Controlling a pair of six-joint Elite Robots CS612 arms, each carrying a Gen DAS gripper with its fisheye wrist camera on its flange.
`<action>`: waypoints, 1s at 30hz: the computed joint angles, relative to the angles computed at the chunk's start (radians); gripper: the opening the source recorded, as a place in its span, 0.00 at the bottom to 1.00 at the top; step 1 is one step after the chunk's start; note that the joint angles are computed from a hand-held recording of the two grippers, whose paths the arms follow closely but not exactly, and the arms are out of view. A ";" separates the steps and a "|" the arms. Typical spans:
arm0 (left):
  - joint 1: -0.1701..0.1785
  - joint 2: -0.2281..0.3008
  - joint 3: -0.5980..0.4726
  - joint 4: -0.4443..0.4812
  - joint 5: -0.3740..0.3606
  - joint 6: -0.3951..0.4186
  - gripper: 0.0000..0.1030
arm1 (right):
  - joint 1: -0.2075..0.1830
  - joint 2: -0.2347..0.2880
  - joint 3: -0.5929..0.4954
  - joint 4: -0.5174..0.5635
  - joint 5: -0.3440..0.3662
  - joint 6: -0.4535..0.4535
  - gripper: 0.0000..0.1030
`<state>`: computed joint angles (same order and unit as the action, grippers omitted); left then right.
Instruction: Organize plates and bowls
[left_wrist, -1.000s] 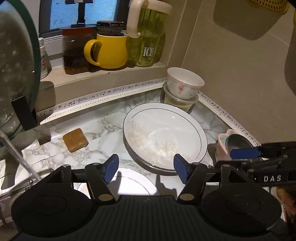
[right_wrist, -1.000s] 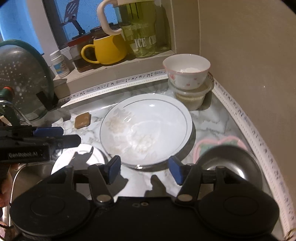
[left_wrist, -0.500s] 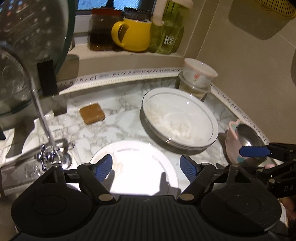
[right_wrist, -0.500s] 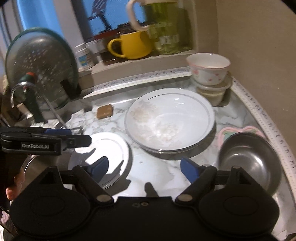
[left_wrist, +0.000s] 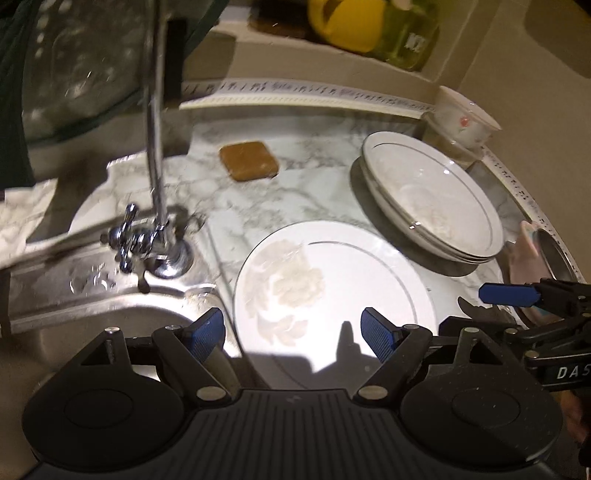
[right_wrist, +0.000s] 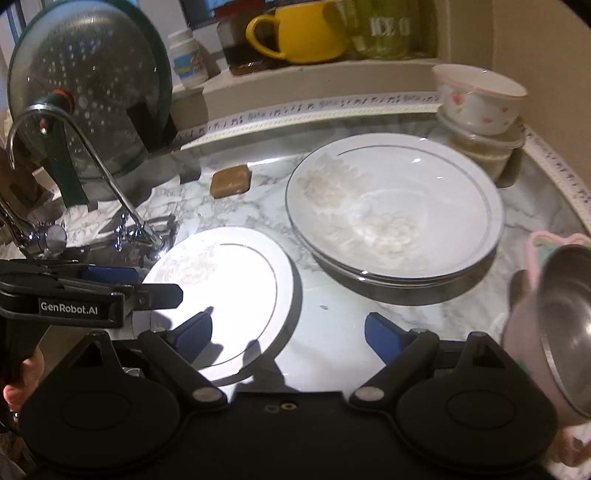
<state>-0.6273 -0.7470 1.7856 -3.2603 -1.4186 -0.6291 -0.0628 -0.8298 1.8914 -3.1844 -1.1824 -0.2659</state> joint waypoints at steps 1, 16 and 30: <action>0.001 0.002 0.000 0.003 0.004 -0.013 0.79 | 0.004 0.005 -0.006 0.009 -0.001 -0.002 0.86; 0.019 0.012 0.002 -0.014 -0.031 -0.086 0.68 | 0.027 0.041 -0.070 0.111 -0.003 0.022 0.64; 0.022 0.006 0.008 -0.006 -0.054 -0.136 0.30 | 0.037 0.041 -0.075 0.115 -0.028 0.027 0.37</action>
